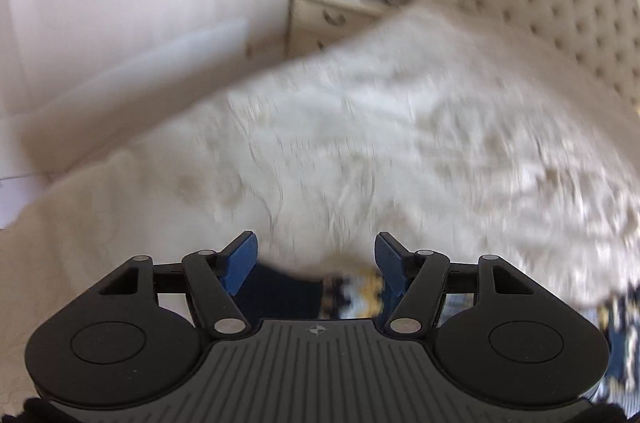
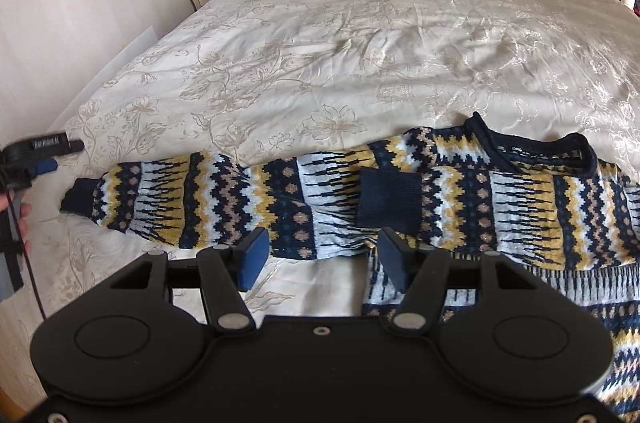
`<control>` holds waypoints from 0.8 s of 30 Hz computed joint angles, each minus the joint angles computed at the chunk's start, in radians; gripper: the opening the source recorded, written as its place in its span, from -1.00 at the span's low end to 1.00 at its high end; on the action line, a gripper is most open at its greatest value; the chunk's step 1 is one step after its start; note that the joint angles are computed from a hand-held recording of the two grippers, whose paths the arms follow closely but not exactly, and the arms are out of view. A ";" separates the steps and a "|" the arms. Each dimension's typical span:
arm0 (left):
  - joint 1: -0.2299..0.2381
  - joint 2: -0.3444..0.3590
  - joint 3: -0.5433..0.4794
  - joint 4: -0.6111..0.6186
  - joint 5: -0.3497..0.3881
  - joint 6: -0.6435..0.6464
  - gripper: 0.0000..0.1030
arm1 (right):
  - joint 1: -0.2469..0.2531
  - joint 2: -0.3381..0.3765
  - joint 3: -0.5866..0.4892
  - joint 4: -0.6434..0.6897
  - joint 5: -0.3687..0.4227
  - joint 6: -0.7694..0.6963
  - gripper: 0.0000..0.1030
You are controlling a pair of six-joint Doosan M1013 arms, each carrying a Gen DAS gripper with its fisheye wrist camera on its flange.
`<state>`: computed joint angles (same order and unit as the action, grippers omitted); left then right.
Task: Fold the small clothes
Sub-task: 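Move the left gripper to the other navy sleeve cuff and grasp it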
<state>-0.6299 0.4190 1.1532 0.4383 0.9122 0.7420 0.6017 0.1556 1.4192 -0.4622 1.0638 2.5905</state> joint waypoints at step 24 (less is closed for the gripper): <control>0.072 0.068 -0.016 -0.334 0.043 0.042 0.37 | -0.009 0.088 -0.109 0.084 0.057 -0.087 0.26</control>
<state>-0.5579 0.4870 1.1376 0.1043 0.9548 0.7844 0.5930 0.2433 1.3104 -0.3784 1.1207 2.5038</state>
